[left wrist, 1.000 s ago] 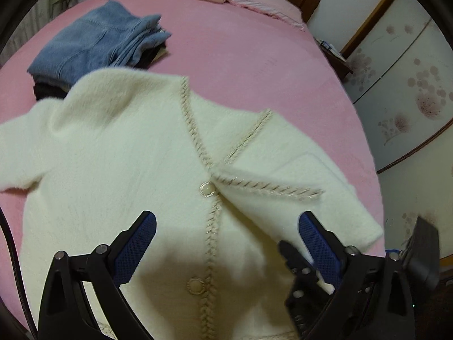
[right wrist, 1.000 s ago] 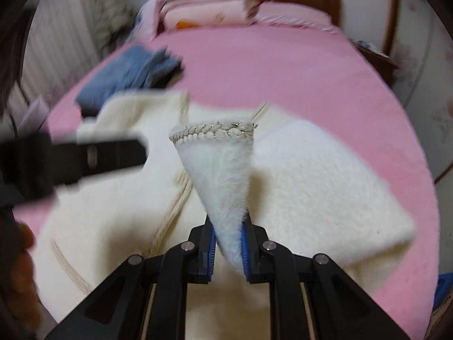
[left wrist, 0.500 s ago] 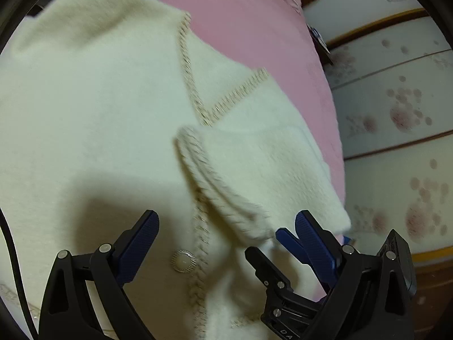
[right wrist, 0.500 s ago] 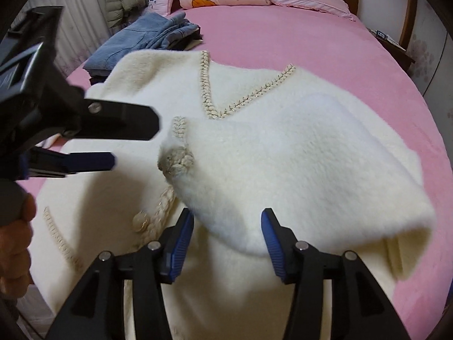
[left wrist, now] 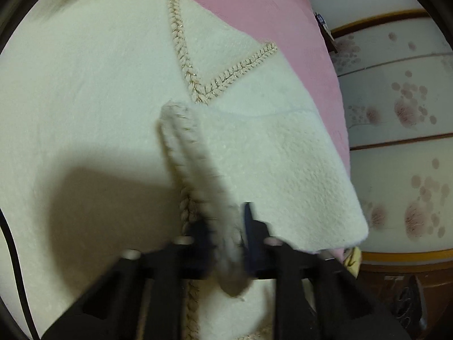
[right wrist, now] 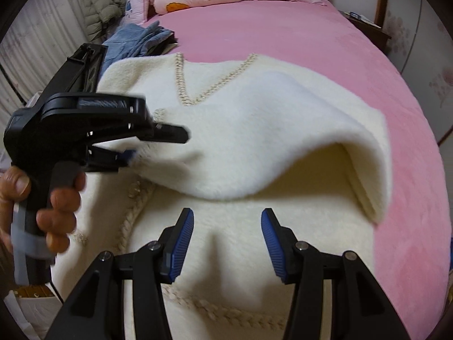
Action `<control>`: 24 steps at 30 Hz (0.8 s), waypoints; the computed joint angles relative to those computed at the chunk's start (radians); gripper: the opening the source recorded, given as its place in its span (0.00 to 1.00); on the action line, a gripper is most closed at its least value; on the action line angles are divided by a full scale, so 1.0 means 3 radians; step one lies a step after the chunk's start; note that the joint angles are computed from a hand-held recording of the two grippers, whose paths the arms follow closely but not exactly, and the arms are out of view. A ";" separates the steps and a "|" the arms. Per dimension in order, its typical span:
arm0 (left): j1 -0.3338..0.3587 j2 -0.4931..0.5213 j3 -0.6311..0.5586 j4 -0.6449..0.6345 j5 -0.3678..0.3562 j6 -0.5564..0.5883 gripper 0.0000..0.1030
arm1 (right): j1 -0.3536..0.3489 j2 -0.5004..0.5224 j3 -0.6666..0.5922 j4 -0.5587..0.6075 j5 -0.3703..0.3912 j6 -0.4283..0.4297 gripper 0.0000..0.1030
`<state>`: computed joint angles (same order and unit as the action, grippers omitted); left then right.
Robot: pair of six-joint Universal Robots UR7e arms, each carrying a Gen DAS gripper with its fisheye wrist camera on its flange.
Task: Fold large clothes
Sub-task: 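Carry the sleeve across the cardigan front with the right gripper and release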
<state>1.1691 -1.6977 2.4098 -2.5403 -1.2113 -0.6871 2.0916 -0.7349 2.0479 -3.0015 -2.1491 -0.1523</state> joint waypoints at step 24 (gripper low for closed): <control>-0.0047 0.0185 -0.0358 0.0611 0.1379 0.0472 0.21 | -0.0332 0.0020 -0.0183 0.0017 -0.0913 0.0575 0.48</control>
<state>1.1551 -1.6420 2.3025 -2.3569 -0.7976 -0.5456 1.9919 -0.7288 1.9930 -2.9963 -2.4231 0.0201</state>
